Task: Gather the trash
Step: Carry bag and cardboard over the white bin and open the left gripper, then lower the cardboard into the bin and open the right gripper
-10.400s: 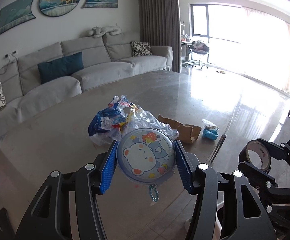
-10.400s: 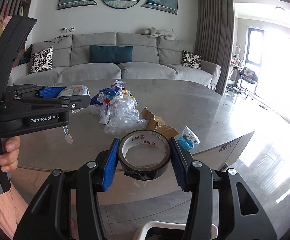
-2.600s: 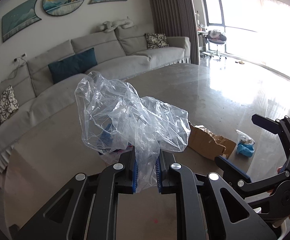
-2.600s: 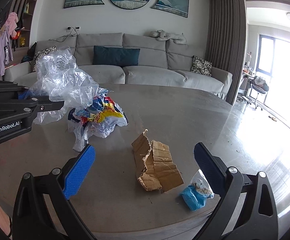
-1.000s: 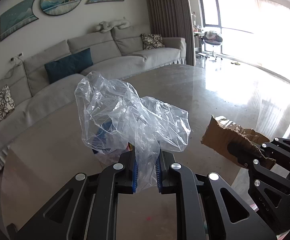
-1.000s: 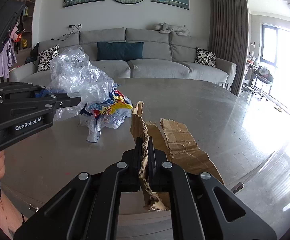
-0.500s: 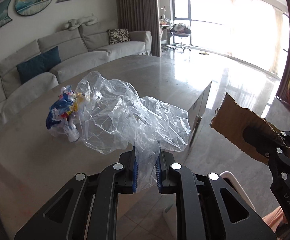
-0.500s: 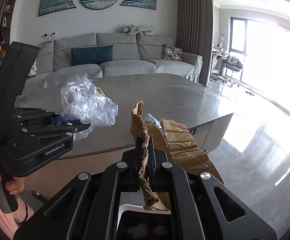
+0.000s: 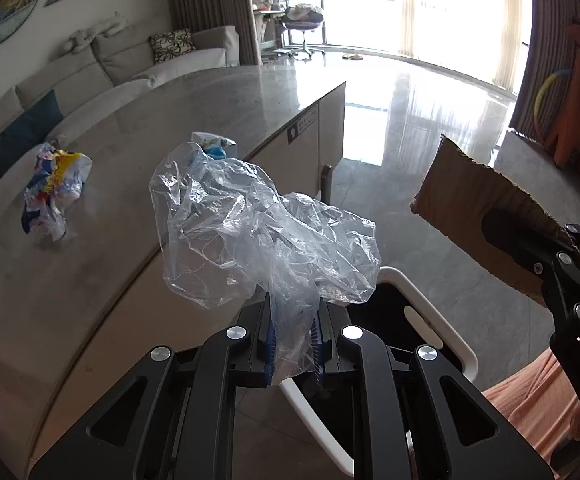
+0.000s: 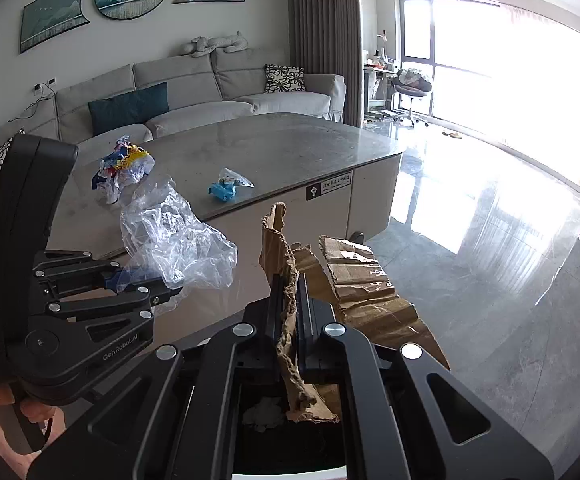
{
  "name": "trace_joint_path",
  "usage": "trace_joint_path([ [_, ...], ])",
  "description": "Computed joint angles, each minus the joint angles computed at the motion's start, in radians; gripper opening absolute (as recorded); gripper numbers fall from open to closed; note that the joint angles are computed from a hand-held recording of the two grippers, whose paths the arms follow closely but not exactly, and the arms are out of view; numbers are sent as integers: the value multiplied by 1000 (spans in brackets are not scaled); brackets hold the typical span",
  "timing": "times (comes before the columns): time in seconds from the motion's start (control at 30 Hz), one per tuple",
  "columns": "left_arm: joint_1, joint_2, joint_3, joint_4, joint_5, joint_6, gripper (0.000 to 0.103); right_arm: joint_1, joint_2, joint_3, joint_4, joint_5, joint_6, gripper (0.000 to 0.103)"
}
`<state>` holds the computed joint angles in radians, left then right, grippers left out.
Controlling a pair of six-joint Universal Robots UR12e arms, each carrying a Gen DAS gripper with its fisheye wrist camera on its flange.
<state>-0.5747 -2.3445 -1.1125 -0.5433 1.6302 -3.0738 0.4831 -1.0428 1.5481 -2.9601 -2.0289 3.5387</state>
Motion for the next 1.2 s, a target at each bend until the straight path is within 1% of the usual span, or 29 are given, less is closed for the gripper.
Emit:
trace_joint_path([
  [0.27,-10,-38,25,-109,-47,33,16,-13,5,22,32,11,37,6],
  [0.47,-18,-75,62,-203,-83,77,16,-30,9,32,59,34,75,6],
  [0.5,-20,-79,65,-212,-86,81,16,-32,4,45,55,37,78,6],
  [0.6,-25,-95,87,-252,-95,82,16,-39,10,42,66,49,81,6],
  [0.63,-25,-100,95,-265,-99,83,18,-41,12,42,67,54,80,6],
  [0.7,-24,-109,113,-300,-122,91,34,-44,14,44,67,61,77,6],
  [0.73,-25,-116,128,-320,-121,100,57,-44,16,43,69,59,75,6],
  [0.77,-28,-118,127,-315,-106,102,75,-46,17,39,75,63,73,6],
  [0.8,-30,-117,120,-297,-93,108,82,-47,18,39,76,66,74,6],
  [0.83,-31,-118,121,-290,-82,119,90,-48,18,39,77,65,75,6],
  [0.87,-33,-119,120,-288,-66,124,94,-49,19,40,77,68,76,6],
  [0.93,-35,-123,129,-303,-49,132,94,-51,17,42,75,72,77,7],
  [1.03,-32,-122,130,-300,-42,131,94,-51,18,40,72,74,72,7],
  [1.2,-26,-107,112,-246,-19,111,94,-49,19,35,66,78,57,7],
])
